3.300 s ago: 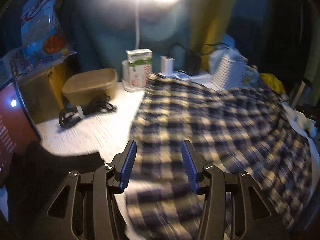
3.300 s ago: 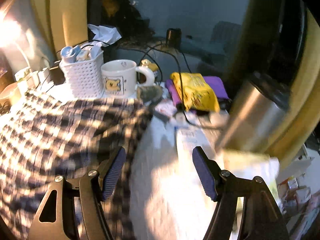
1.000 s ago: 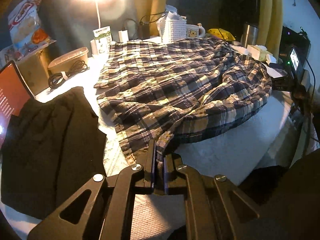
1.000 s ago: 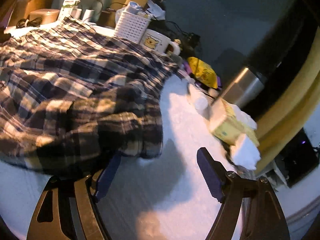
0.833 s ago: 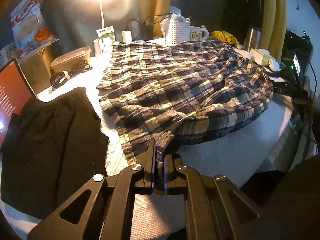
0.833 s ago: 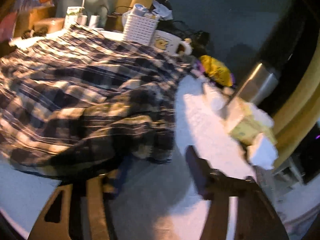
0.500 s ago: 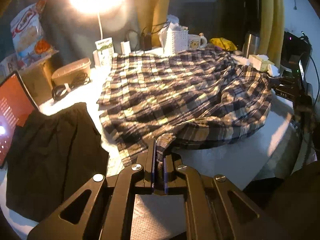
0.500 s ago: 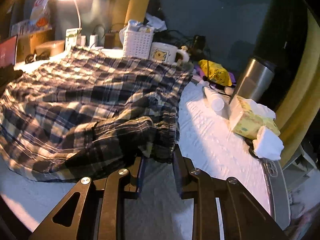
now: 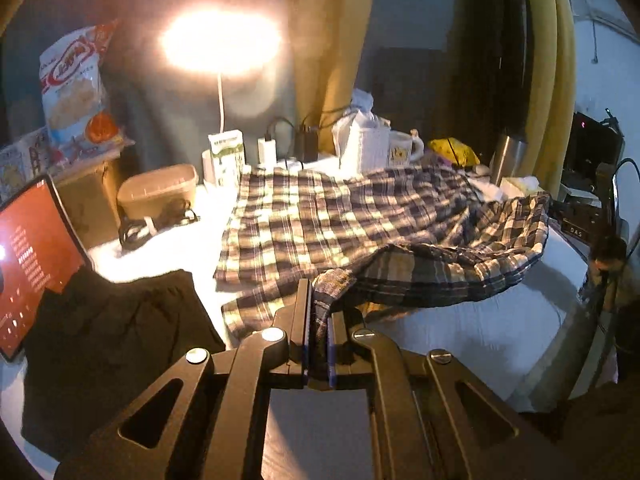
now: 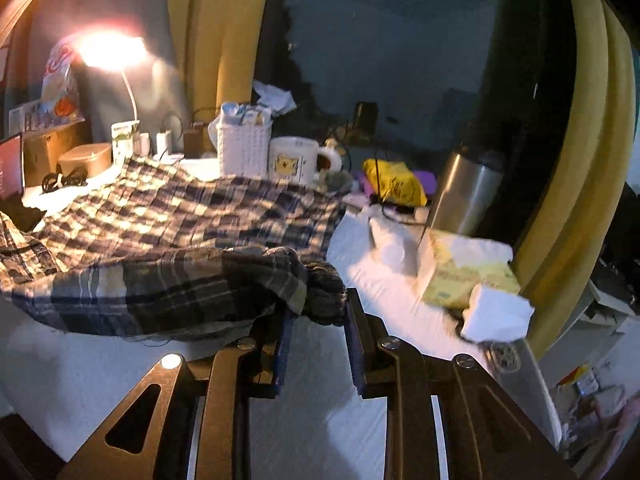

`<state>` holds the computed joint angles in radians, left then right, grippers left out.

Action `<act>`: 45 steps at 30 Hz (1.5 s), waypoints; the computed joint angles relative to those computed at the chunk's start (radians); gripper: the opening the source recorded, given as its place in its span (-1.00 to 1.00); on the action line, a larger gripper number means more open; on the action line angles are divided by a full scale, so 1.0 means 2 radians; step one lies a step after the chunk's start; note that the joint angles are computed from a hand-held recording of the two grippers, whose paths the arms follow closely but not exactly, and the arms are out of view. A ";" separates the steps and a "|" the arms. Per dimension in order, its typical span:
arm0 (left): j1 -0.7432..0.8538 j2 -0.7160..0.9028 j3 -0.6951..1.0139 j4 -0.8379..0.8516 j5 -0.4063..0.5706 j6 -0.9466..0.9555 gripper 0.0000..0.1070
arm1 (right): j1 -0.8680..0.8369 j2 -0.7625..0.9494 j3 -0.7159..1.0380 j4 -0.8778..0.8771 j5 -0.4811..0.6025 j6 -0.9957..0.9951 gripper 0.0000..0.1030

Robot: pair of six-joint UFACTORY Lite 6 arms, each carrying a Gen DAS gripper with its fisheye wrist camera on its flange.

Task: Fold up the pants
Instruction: 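Lift the held leg end with both grippers and fold it over the pants body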

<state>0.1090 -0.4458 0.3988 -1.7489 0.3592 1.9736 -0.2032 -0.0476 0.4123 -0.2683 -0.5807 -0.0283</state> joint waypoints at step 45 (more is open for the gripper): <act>-0.046 0.609 0.692 0.082 -0.055 -0.133 -0.91 | 0.002 0.389 0.582 -0.242 0.178 0.405 -0.51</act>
